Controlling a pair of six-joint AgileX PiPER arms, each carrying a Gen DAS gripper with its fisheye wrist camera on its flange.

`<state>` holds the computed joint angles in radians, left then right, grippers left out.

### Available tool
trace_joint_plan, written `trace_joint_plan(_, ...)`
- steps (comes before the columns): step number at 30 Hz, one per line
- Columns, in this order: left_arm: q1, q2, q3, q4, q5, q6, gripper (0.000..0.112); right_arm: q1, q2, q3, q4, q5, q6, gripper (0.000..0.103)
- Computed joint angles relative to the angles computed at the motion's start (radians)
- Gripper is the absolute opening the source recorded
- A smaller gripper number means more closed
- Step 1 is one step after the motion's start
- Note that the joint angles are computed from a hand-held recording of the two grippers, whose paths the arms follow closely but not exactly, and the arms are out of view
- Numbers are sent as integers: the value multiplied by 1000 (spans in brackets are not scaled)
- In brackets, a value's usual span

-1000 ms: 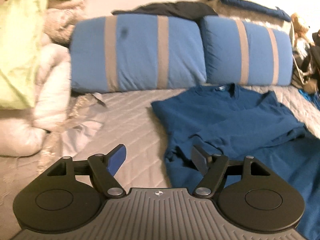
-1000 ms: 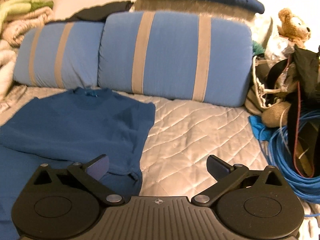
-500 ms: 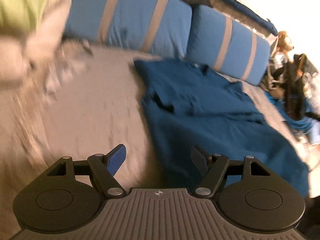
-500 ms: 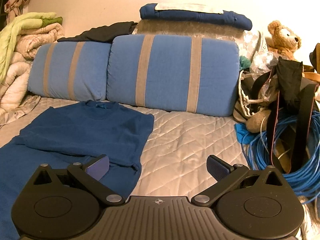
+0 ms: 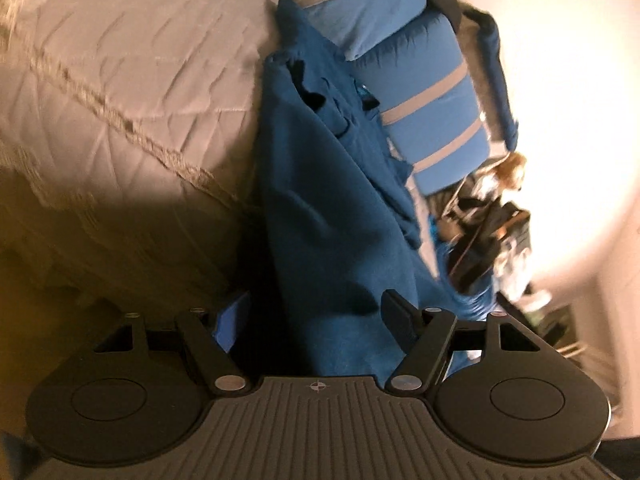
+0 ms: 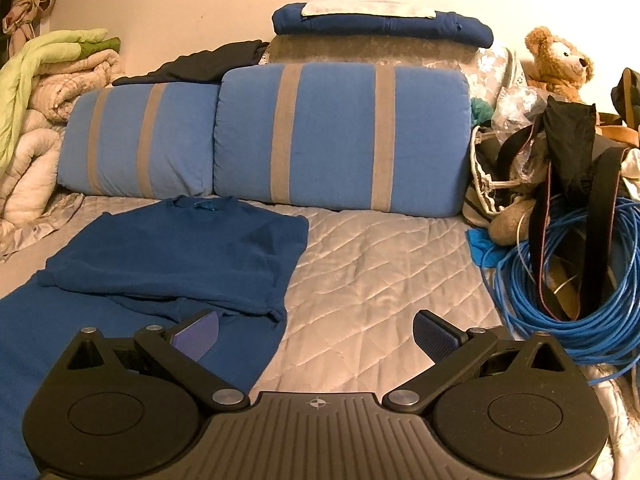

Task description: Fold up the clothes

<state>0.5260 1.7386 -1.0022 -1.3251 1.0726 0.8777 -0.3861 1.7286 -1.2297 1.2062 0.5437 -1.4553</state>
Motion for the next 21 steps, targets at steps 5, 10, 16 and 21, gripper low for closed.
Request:
trace_joint_plan(5, 13, 29, 41, -108, 43, 46, 59, 4, -6, 9, -7, -1, 5, 103)
trace_joint_plan(10, 19, 31, 57, -120, 82, 59, 39, 7, -3, 19, -15, -7, 13, 103)
trace_joint_plan(16, 21, 10, 61, -114, 97, 71, 7, 22, 3, 21, -48, -24, 50, 103)
trace_joint_plan(21, 12, -36, 47, -75, 67, 47, 6, 56, -6, 22, -151, -81, 139, 103)
